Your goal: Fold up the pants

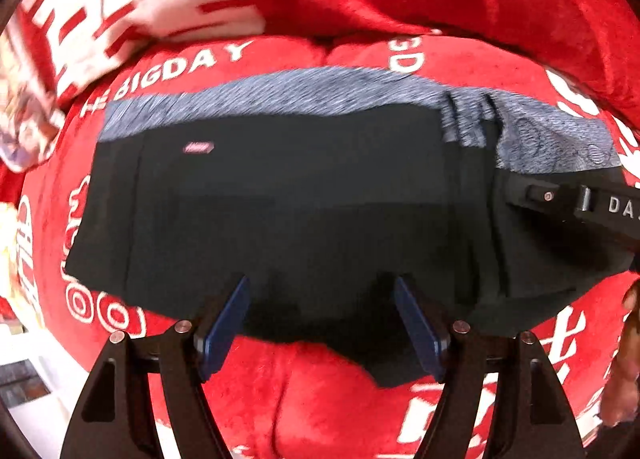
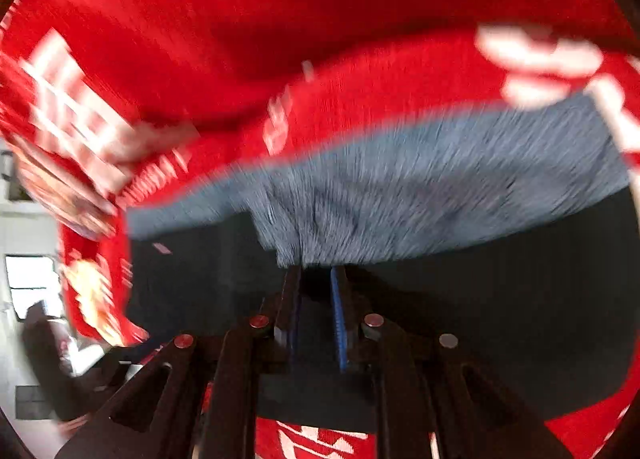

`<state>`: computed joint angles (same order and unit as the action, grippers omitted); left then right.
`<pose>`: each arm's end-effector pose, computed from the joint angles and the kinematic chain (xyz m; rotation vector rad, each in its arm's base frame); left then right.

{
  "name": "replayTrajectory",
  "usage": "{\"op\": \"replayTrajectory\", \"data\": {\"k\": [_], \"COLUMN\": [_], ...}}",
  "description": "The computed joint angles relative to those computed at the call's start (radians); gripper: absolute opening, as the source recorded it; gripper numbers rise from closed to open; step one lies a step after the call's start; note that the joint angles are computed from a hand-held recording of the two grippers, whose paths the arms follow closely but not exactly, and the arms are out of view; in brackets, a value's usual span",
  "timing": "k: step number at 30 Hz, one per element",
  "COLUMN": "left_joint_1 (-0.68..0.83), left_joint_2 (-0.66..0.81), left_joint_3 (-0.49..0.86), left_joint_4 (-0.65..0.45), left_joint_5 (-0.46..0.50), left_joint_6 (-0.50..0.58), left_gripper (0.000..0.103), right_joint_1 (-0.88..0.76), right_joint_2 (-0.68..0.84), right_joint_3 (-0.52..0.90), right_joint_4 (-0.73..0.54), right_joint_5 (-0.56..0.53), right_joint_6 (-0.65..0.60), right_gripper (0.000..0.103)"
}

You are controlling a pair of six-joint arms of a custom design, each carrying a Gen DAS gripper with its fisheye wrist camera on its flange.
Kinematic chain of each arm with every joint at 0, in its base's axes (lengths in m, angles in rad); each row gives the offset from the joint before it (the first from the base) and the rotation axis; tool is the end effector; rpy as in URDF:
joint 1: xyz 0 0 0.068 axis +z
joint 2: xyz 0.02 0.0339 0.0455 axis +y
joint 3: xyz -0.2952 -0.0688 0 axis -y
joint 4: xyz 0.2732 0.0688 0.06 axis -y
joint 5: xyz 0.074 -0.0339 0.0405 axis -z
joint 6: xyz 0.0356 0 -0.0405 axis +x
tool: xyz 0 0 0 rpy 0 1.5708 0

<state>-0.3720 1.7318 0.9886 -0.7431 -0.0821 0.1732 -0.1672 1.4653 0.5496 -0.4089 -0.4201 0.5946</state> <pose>0.2976 -0.1130 0.1551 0.8154 2.9363 0.1118 0.2281 -0.0238 0.1237 1.0121 2.7341 0.6837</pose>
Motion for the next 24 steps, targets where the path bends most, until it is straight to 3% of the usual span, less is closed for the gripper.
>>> {"op": "replayTrajectory", "data": {"k": [2, 5, 10, 19, 20, 22, 24], "left_joint_1": [0.032, 0.068, 0.114, 0.171, 0.176, 0.187, 0.199], "left_joint_2": [-0.01, -0.029, -0.054, -0.104, -0.108, -0.112, -0.127], "left_joint_3": [-0.007, -0.021, -0.034, -0.05, -0.05, -0.047, -0.049], "left_joint_4": [-0.003, -0.007, -0.026, -0.068, -0.072, -0.086, -0.084], "left_joint_5": [0.01, 0.02, 0.037, 0.062, 0.065, 0.07, 0.075], "left_joint_6": [0.011, 0.032, 0.067, 0.143, 0.148, 0.155, 0.16], "left_gripper": [0.076, 0.076, 0.076, 0.076, 0.077, 0.093, 0.095], "right_joint_1": [0.05, 0.079, 0.156, 0.308, 0.322, 0.356, 0.378], "right_joint_2": [-0.053, -0.105, -0.216, -0.365, -0.368, -0.377, -0.376], "right_joint_3": [-0.025, -0.028, 0.0, 0.052, 0.057, 0.067, 0.075], "right_joint_4": [0.022, -0.042, -0.198, -0.415, -0.426, -0.454, -0.468], "right_joint_5": [0.052, 0.018, 0.069, 0.145, 0.151, 0.167, 0.174], "right_joint_6": [0.052, 0.047, 0.045, 0.148, 0.157, 0.177, 0.198], "right_gripper": [0.018, 0.018, 0.018, 0.044, 0.046, 0.048, 0.05]}}
